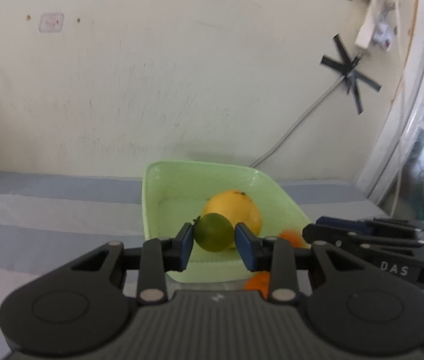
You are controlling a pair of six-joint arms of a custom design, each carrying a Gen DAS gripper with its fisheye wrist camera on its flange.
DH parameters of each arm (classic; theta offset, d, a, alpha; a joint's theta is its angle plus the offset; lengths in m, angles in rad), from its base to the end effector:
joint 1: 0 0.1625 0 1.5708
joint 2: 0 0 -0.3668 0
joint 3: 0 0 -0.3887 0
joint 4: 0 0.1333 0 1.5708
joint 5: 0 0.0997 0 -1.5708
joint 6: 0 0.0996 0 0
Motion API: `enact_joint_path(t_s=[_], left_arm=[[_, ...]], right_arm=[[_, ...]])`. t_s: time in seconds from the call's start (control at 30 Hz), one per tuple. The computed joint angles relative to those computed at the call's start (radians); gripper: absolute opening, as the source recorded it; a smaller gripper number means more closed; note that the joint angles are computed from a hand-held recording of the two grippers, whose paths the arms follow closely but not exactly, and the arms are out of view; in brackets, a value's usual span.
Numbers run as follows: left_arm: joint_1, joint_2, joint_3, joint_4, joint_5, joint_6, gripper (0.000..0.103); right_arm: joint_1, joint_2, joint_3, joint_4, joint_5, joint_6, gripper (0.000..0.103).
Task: Organize fruits
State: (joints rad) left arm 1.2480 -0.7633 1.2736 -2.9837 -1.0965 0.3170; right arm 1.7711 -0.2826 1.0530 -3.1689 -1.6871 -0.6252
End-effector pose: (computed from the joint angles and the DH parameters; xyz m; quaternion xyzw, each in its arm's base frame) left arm -0.0638 -0.7543 0.2496 0.1778 0.8625 -0.4245 0.2102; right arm 0.2728 -0.7318 0.0006 0.3452 -0.8466 0.3812 0.1367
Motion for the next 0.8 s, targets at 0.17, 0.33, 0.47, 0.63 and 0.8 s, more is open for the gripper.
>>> enact_joint_path(t_s=[0.17,0.33,0.47,0.63,0.8], left_arm=[[-0.001,0.028,-0.028,0.004,0.031,0.016,0.036],[-0.013,-0.040,0.074,-0.068,0.000,0.014,0.043],[-0.025,-0.121,0.194,-0.096,-0.063,0.012,0.047],[-0.050,-0.132,0.243,-0.059,-0.052,0.037,0.056],[-0.073,-0.082,0.221,-0.044,0.036,0.067,0.054]], right_arm=[[0.003,0.032,-0.058,0.029,-0.013,-0.020,0.029],[-0.008,-0.016,0.012,-0.012,0.021,0.011,0.029],[-0.032,-0.123,0.189,-0.070,0.072,0.054,0.029],[-0.061,-0.236,0.379,-0.074,0.155,0.071,0.034],[-0.035,-0.222,0.415,-0.101,0.108,-0.077,0.048]])
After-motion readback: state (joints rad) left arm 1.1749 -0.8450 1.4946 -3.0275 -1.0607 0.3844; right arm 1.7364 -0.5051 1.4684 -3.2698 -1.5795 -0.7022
